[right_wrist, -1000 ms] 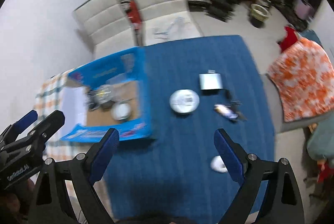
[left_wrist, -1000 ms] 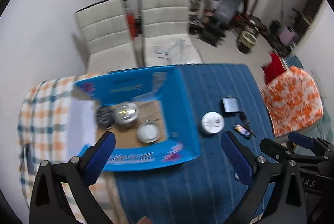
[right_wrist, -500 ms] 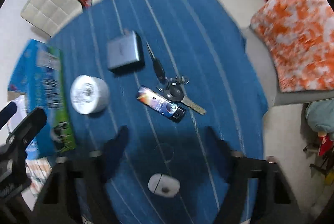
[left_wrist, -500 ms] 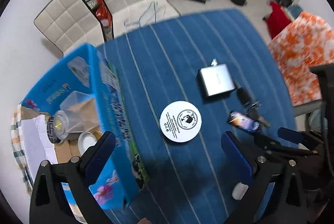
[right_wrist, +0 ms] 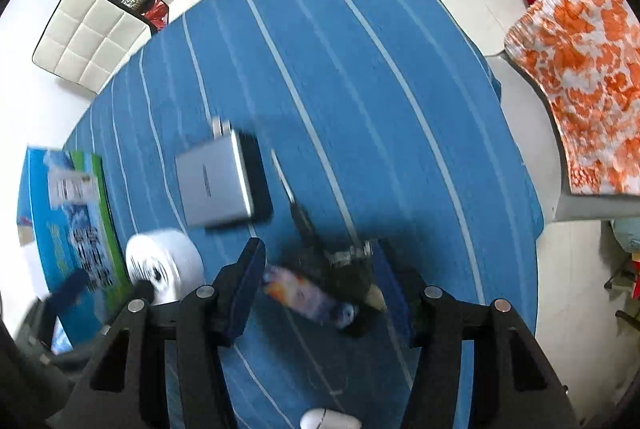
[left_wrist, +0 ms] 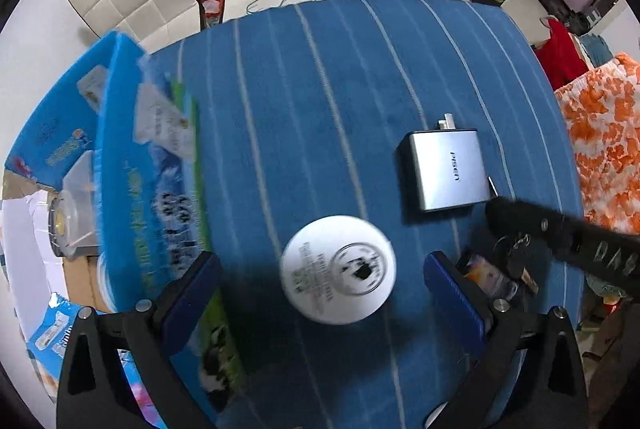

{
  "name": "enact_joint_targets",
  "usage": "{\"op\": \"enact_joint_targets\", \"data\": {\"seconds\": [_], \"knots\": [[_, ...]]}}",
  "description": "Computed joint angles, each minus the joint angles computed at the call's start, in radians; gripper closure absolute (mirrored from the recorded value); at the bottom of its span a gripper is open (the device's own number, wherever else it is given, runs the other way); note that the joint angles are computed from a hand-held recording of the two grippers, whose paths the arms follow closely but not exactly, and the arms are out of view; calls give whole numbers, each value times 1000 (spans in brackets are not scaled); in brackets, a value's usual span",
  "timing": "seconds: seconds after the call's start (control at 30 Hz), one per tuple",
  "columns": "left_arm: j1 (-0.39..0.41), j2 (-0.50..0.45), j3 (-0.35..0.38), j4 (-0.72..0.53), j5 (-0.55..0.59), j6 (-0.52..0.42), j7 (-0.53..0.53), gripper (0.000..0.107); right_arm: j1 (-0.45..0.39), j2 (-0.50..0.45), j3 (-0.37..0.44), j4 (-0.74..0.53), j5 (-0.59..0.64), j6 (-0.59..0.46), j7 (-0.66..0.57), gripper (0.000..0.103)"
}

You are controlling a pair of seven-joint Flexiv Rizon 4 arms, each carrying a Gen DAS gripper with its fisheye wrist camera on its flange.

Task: Organize rigid objects
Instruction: 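Reach left tool to white round jar while right tool reaches grey charger, then grasp white jar with left tool while right tool grasps grey charger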

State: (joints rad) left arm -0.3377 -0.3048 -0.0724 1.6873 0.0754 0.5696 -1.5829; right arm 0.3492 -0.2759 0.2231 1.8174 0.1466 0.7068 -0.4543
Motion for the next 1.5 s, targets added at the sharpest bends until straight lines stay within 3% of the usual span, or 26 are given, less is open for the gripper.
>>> {"op": "enact_joint_targets", "data": {"seconds": [0.07,0.17,0.4,0.47,0.57,0.73,0.83,0.93,1.1,1.17,1.2,1.5], "knots": [[-15,-8,4,-12,32,2,-34,4,-20,-21,-1,-23,30,24,-47,44],[1,-24,-11,-12,-49,-33,-30,4,-36,-61,-1,-72,53,34,-104,44],[17,-37,0,15,-103,-57,-91,4,-62,-191,18,-230,102,-27,-240,43],[25,-40,-2,22,-113,-57,-84,5,-67,-227,28,-271,125,-43,-278,38],[29,-47,-2,22,-124,-55,-96,9,-30,-280,8,-338,75,-122,-254,35],[26,-92,-5,-29,-106,-97,-90,9,-22,-286,-4,-359,52,-177,-225,38],[18,-93,0,-22,-94,-83,-91,9,0,-257,-43,-339,-46,-265,-179,39],[7,-89,0,-3,-86,-51,-101,9,-3,-246,-45,-324,-68,-282,-172,40],[2,-100,4,-3,-62,20,-95,23,-20,-254,-34,-318,-48,-278,-191,38],[3,-102,5,-10,-55,32,-82,40,5,-283,-42,-358,-93,-334,-190,38],[2,-101,5,-12,-52,40,-77,42,13,-292,-45,-376,-102,-351,-185,38],[-5,-124,9,-67,-40,9,-62,42,32,-245,-46,-302,-128,-278,-125,41]]}}
